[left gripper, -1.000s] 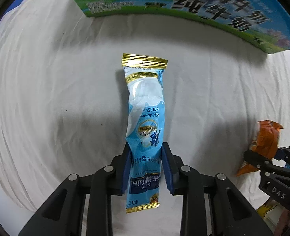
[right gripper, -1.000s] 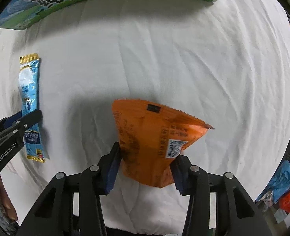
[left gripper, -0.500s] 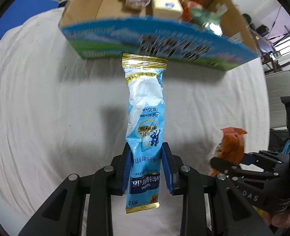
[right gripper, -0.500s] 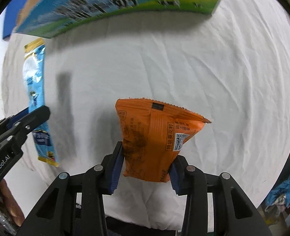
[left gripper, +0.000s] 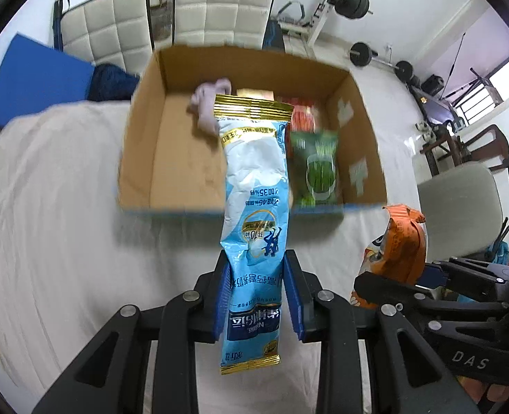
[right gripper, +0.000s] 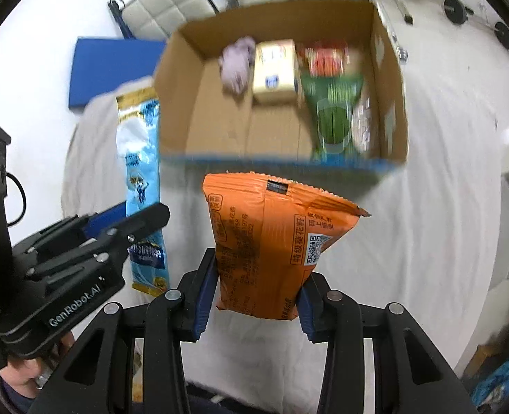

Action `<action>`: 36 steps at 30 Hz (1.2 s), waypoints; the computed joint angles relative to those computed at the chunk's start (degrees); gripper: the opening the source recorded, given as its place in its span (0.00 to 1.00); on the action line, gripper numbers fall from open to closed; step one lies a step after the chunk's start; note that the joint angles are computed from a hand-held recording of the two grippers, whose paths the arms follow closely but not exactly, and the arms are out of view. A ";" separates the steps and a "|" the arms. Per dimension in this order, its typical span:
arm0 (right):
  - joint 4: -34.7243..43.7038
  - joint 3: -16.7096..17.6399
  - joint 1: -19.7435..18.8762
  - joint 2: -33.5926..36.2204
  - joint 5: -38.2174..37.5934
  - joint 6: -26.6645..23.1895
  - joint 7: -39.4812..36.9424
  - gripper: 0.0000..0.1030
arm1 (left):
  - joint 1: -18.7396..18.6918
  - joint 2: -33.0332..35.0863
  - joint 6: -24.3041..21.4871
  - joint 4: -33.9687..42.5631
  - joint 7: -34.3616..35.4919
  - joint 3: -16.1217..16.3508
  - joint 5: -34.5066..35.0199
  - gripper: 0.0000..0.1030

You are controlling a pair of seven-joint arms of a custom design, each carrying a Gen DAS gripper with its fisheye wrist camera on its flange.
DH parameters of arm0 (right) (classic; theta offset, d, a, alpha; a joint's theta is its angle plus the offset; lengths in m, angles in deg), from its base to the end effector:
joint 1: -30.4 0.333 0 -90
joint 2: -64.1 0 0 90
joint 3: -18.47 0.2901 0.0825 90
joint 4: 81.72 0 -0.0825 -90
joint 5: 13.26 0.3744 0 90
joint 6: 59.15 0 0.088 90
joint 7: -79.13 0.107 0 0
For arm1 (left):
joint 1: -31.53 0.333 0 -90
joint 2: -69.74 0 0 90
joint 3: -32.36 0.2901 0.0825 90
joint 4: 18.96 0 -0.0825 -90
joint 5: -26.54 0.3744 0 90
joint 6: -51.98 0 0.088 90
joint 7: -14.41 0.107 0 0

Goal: Organize soft objects
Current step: 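Lift both packs and carry them over the box, then open both grippers to drop the milk stick and orange bag into the box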

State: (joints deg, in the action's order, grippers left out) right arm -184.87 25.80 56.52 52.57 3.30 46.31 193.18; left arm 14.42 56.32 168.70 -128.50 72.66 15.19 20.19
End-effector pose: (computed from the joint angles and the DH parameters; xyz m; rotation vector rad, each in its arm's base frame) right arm 0.4106 0.3058 0.6246 -2.1165 1.8749 0.2621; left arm 0.4155 -0.3082 0.6013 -2.1449 2.1800 -0.5410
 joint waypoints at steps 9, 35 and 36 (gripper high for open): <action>21.60 0.28 -1.91 15.09 -4.28 -3.00 -0.03 0.42 | 1.39 9.72 -1.12 12.46 2.20 1.66 4.77 0.26; 43.64 1.96 -3.23 44.21 -4.01 -11.40 0.37 0.44 | 1.81 32.22 -13.37 29.59 6.27 5.67 -0.10 0.27; 43.76 1.91 -3.22 44.67 -3.84 -11.43 0.53 0.44 | 1.86 32.70 -14.25 29.89 6.59 5.63 -0.39 0.27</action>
State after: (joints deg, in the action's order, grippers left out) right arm -141.12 27.71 53.30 97.24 -0.54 34.88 193.71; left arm 16.28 89.02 154.45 -98.61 79.25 20.82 19.80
